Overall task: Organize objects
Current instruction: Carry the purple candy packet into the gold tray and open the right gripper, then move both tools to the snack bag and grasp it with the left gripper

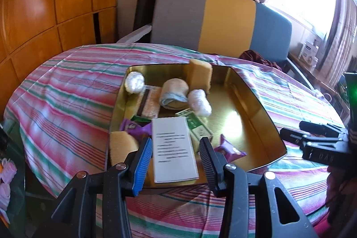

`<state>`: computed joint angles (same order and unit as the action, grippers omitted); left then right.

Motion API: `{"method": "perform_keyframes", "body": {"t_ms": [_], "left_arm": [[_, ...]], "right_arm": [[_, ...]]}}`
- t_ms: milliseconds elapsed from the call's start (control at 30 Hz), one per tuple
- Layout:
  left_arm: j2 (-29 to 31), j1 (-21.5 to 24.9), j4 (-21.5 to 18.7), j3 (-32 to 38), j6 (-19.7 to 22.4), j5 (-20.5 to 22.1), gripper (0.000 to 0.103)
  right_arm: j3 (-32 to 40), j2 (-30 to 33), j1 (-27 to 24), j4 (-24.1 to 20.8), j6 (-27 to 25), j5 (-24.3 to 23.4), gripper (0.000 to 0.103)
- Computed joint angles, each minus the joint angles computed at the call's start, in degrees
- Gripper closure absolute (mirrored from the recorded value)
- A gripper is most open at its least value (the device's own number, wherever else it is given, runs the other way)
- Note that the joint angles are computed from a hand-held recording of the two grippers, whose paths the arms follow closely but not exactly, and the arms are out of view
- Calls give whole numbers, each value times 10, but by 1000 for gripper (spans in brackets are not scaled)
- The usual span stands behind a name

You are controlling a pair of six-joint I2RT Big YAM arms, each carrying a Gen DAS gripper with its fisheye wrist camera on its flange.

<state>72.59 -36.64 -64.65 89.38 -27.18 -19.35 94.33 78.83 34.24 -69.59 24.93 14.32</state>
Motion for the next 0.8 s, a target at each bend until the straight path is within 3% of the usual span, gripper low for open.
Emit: {"method": "perform_keyframes", "body": {"t_ms": [267, 533, 700, 800], "left_arm": [[31, -30, -2, 37, 31, 2, 59], [72, -60, -3, 84, 68, 9, 59], [103, -79, -9, 120, 85, 13, 59], [125, -91, -14, 145, 94, 16, 59]], "right_arm": [[-45, -62, -75, -41, 19, 25, 24], [-74, -117, -184, -88, 13, 45, 20], [-105, -148, -270, -90, 13, 41, 17], [-140, -170, -328, -79, 48, 20, 17]]}}
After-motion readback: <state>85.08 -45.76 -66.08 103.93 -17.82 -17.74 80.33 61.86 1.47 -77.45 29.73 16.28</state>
